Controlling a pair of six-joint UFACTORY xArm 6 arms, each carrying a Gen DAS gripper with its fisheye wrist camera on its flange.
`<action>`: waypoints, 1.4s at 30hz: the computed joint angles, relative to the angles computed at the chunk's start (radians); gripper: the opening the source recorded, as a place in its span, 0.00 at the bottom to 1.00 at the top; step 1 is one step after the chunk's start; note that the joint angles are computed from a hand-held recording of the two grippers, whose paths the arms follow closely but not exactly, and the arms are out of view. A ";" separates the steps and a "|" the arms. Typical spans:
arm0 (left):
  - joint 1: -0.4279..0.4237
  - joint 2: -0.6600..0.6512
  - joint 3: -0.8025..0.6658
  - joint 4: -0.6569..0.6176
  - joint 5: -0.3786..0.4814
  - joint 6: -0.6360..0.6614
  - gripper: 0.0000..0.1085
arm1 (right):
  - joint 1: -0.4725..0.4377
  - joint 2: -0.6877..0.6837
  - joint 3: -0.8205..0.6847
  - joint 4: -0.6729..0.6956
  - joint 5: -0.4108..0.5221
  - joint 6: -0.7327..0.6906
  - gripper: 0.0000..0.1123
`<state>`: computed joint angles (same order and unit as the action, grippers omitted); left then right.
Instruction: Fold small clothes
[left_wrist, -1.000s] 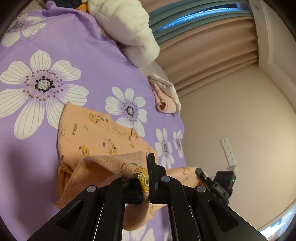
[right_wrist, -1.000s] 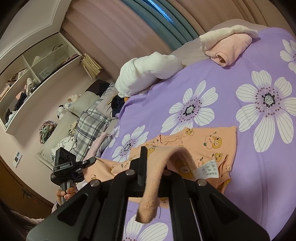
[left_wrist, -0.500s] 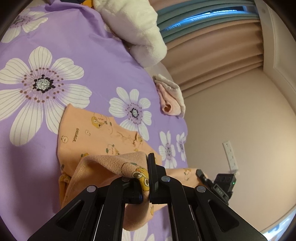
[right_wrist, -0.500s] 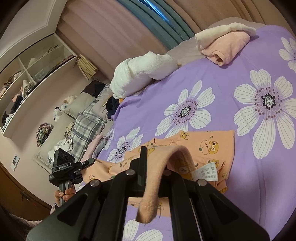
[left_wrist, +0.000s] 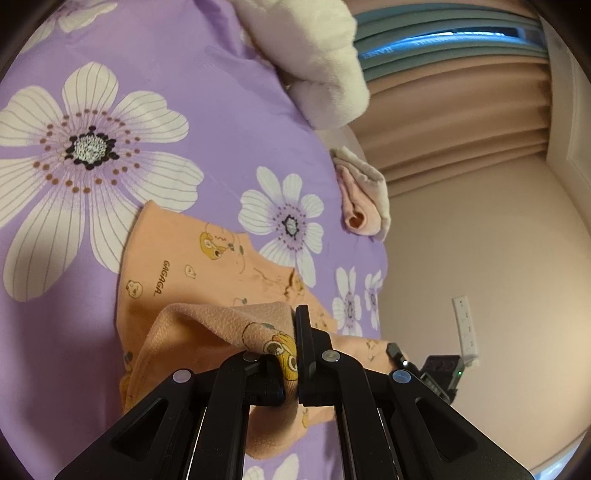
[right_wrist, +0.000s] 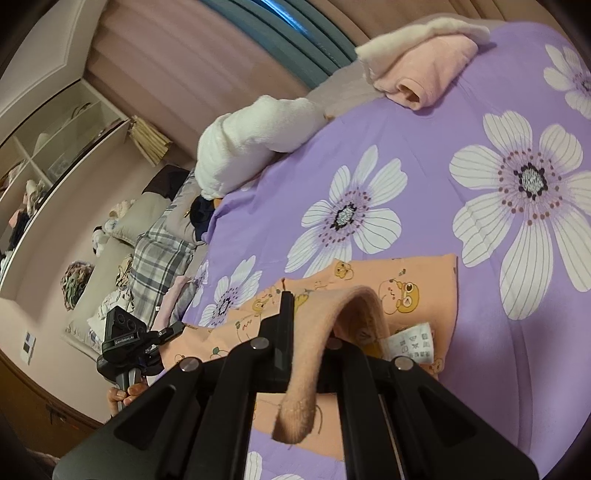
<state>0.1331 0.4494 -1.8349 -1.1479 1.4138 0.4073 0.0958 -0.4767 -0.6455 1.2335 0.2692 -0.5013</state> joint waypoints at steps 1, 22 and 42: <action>-0.003 0.011 -0.010 0.003 -0.001 -0.010 0.00 | -0.007 0.011 -0.006 0.013 0.006 -0.009 0.04; -0.045 0.346 -0.392 0.014 0.048 -0.425 0.04 | -0.178 0.325 -0.193 -0.113 0.259 0.314 0.25; -0.030 0.473 -0.599 -0.048 -0.130 -0.627 0.59 | -0.287 0.286 -0.191 0.264 0.262 0.212 0.57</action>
